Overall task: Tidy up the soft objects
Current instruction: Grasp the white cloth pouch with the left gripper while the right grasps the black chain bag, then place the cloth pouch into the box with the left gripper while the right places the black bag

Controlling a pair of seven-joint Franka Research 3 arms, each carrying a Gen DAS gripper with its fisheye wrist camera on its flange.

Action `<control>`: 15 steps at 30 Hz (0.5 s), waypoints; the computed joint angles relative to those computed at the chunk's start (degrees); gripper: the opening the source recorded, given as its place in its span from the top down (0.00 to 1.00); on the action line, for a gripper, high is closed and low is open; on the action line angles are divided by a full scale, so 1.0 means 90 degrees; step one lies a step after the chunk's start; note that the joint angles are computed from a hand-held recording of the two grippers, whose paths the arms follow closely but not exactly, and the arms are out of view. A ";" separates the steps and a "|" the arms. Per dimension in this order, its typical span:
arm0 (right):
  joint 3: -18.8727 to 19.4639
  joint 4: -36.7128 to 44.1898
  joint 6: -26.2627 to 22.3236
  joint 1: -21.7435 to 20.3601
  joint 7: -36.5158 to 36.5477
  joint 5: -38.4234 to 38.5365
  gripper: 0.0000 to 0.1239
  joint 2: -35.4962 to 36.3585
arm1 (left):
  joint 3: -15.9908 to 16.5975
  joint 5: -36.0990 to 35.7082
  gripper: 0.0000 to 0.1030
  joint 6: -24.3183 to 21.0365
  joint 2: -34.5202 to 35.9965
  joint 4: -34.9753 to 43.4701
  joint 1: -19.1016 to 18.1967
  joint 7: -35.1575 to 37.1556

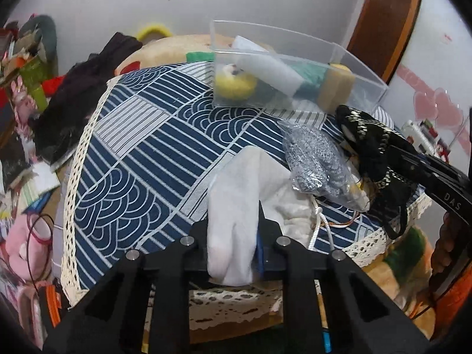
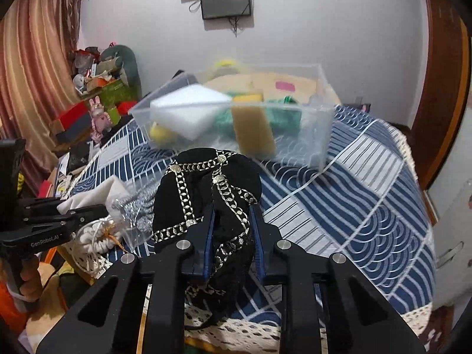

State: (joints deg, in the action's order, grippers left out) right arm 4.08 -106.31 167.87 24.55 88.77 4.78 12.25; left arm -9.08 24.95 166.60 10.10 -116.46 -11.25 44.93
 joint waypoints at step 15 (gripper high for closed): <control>-0.0530 -0.0186 0.0655 0.0249 0.1435 -0.1262 0.85 -0.0305 | 0.0237 0.2217 0.81 -0.0133 -0.0752 -0.0246 0.0140 -0.2250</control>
